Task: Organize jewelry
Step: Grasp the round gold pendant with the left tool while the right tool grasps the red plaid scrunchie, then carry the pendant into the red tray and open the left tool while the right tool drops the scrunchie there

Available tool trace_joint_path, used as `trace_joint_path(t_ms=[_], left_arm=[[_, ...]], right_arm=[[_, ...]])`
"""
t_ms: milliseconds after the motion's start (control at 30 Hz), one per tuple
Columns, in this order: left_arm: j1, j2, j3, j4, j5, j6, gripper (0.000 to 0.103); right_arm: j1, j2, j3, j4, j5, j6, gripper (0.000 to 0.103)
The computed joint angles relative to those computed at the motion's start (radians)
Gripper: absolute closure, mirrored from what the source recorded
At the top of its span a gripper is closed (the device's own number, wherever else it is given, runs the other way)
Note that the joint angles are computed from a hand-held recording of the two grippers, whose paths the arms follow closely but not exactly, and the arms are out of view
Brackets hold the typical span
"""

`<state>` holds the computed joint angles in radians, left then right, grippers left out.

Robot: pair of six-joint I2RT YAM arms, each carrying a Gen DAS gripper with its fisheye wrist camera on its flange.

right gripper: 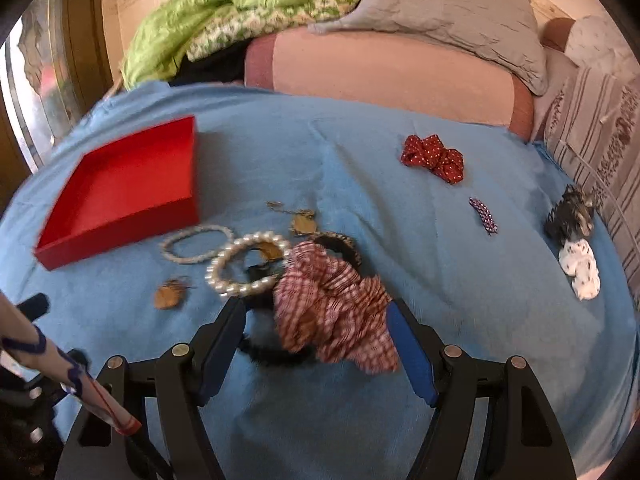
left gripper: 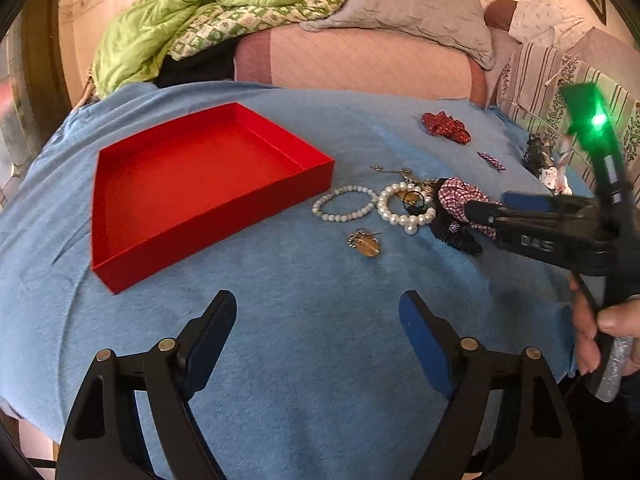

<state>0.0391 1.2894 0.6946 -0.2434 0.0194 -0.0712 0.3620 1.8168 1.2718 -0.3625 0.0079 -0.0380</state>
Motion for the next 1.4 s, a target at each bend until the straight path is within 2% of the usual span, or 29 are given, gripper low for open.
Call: trace_joint_path(t_ms=[33, 67, 167, 300, 367, 533, 700, 1100, 1400], left_arm=[[-0.002, 0.015, 0.01, 0.0, 0.008, 0.003, 0.02], [-0.004, 0.033, 0.022, 0.0, 0.012, 0.006, 0.02], [-0.007, 0.104, 0.073, 0.006, 0.05, 0.007, 0.021], [-0.009, 0.235, 0.169, -0.002, 0.105, -0.004, 0.049], [-0.016, 0.294, 0.209, -0.006, 0.106, -0.01, 0.053], [-0.048, 0.36, 0.234, 0.032, 0.046, 0.01, 0.056], [-0.072, 0.392, 0.233, 0.093, -0.036, 0.05, 0.084], [-0.052, 0.306, 0.205, 0.092, -0.001, 0.056, 0.084], [-0.035, 0.271, 0.274, 0.041, 0.02, 0.059, 0.084]], right_arm=[[-0.013, 0.026, 0.022, -0.022, -0.018, 0.0, 0.09], [-0.028, 0.03, 0.018, -0.019, -0.035, 0.011, 0.096], [-0.072, -0.009, -0.043, 0.059, -0.067, 0.053, 0.097], [-0.113, -0.067, -0.092, 0.133, -0.098, 0.094, 0.097], [-0.129, -0.077, -0.098, 0.145, -0.112, 0.114, 0.097], [-0.144, -0.06, -0.075, 0.131, -0.148, 0.136, 0.097], [-0.143, -0.059, -0.076, 0.143, -0.159, 0.135, 0.096], [-0.136, -0.105, -0.115, 0.184, -0.187, 0.14, 0.096], [-0.127, -0.122, -0.117, 0.181, -0.218, 0.137, 0.096]])
